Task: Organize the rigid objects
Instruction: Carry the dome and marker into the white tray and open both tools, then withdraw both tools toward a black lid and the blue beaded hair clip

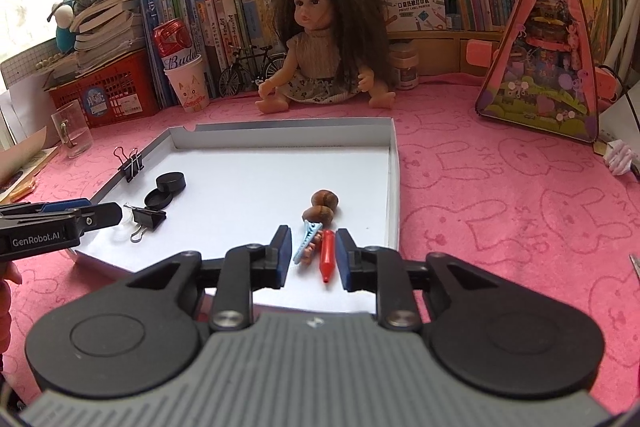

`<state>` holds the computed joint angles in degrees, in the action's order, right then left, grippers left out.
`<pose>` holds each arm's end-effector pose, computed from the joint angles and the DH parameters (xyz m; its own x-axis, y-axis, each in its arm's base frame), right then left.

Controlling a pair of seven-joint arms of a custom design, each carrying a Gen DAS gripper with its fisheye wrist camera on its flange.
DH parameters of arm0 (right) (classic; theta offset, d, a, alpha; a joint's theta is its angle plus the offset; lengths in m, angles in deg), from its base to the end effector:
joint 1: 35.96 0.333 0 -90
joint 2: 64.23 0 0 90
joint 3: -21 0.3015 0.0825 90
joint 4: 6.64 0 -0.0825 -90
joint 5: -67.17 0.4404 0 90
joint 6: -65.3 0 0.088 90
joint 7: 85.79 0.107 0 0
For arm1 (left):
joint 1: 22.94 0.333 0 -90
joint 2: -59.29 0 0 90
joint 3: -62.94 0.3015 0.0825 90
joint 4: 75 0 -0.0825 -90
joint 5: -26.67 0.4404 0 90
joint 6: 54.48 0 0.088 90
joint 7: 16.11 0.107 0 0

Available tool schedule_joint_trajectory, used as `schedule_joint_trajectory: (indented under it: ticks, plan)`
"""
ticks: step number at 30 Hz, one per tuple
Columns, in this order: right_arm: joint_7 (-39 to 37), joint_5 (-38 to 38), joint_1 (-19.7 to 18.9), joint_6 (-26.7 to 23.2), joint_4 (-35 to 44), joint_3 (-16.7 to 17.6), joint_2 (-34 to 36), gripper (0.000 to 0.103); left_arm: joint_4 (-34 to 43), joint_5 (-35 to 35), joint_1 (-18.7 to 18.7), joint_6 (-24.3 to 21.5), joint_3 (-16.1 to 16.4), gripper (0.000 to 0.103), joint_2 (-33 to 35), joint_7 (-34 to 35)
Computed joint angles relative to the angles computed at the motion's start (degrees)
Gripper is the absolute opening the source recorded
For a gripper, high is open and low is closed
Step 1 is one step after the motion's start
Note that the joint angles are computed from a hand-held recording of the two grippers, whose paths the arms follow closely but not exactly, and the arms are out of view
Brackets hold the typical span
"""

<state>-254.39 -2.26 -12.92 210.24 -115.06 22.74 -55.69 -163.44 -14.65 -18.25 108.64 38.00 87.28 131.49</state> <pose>0.6145 0.2938 0.4335 -0.3628 -0.9173 -0.1641 -0.4717 0.3326 -0.8166 0.7548 -0.1800 0.4385 -0.5976 -0.7997 0.0573 -0.4630 0.2859 -0.8390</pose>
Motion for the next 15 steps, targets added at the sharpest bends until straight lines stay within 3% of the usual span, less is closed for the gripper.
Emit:
schedule_joint_trajectory:
  ticks: [6, 15]
  plan:
    - [1.2, -3.2, 0.0, 3.2, -2.1, 0.4, -1.7, 0.049, -4.0, -5.5, 2.6, -2.8, -1.9, 0.049, -3.7, 6.4]
    - [2.3, -8.0, -0.6, 8.8, -5.8, 2.0, -4.4, 0.058, -10.5, -14.1, 1.0, -6.6, 1.4, 0.048, -9.8, 16.4]
